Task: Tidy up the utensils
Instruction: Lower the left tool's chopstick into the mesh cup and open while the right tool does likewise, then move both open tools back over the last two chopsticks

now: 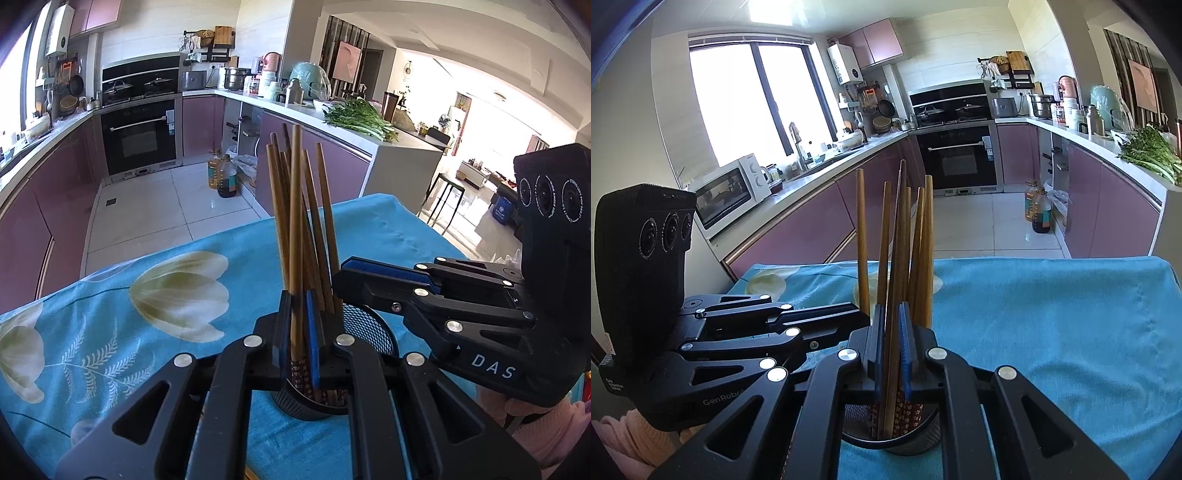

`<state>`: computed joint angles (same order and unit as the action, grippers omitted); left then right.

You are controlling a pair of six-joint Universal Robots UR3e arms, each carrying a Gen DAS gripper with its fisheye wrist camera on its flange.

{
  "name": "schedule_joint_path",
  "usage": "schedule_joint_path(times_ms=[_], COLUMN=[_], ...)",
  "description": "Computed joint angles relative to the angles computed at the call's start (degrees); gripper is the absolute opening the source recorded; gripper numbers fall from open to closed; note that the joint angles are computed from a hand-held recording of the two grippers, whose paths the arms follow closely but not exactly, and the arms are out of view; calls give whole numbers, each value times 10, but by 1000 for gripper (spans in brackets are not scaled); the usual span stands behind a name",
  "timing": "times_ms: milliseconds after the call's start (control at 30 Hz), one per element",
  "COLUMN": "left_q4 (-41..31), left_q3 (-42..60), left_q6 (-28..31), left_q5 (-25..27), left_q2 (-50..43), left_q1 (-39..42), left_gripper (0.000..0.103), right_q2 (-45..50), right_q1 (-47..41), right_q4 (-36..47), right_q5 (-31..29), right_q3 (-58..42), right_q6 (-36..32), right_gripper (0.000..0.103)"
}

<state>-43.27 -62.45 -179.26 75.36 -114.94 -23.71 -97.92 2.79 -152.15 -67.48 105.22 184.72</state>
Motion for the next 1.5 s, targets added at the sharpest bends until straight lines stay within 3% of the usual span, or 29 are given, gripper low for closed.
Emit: schedule_joint_path(times_ms=[300, 667, 767, 833, 1200, 1500], left_q4=[42, 163, 177, 184, 194, 207], left_q3=[-73, -291, -362, -404, -566, -580], left_q6=[-5, -8, -6, -3, -1, -9], left_q5=[-10, 45, 48, 52, 60, 75], left_q2=[48, 193, 247, 278, 365, 344], left_q1=[15, 31, 55, 71, 126, 121], left_gripper=[15, 48, 53, 55, 59, 59], right_q2=[-14, -70, -85, -81, 47, 108], right_q1=[6, 32, 49, 73, 192, 233], right_q4=[-10, -20, -9, -12, -15, -7], right_q5=[0, 16, 29, 20, -58, -112], right_q3=[21, 65, 78, 84, 74, 32], right_q6=[4, -16, -38, -42, 15, 38], right_gripper=[16, 34, 44, 44, 44, 44])
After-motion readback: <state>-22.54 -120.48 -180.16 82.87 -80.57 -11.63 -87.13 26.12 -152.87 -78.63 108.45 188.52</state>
